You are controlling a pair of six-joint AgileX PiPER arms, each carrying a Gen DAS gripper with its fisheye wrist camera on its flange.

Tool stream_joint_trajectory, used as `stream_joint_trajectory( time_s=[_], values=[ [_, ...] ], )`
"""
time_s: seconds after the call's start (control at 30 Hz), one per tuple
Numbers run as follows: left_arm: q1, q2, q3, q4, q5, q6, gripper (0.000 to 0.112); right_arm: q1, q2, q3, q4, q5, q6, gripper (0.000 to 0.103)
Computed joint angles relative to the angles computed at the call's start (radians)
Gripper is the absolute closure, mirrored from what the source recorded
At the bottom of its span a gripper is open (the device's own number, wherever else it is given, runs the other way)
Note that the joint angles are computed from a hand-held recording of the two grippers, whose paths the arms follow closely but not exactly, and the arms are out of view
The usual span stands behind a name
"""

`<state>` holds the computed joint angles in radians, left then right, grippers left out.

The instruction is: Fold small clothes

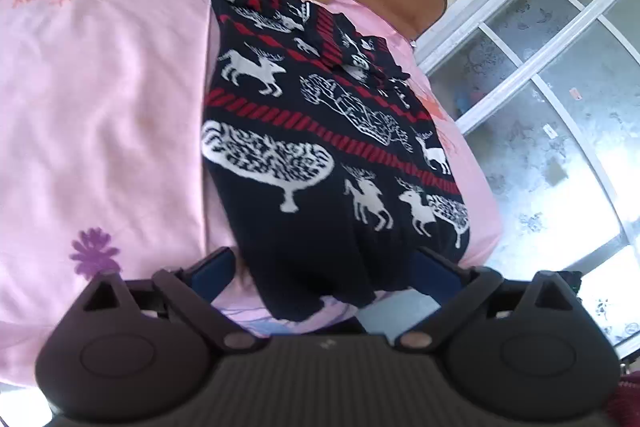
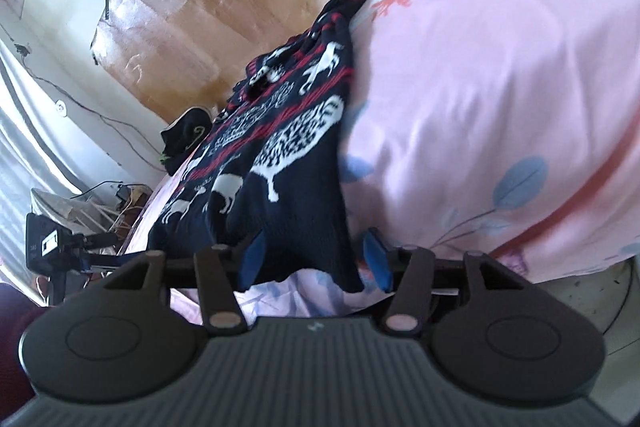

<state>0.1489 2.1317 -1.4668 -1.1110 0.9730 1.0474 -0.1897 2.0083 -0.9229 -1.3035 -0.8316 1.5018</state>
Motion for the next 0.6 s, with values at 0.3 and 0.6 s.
stream_joint_trajectory(
  time_s=[0.3,0.6],
  values=[
    [-0.006,0.034,-0.038,0.073,0.075,-0.089,0.019,0.017,0.086,-0.079,-0.019,0.003,0.042,0.046],
    [-0.022,0.062,-0.122,0.195,0.131,-0.155,0.109,-0.057,-0.011,-0.048,-0.213,-0.123,0.009,0.095]
  ],
)
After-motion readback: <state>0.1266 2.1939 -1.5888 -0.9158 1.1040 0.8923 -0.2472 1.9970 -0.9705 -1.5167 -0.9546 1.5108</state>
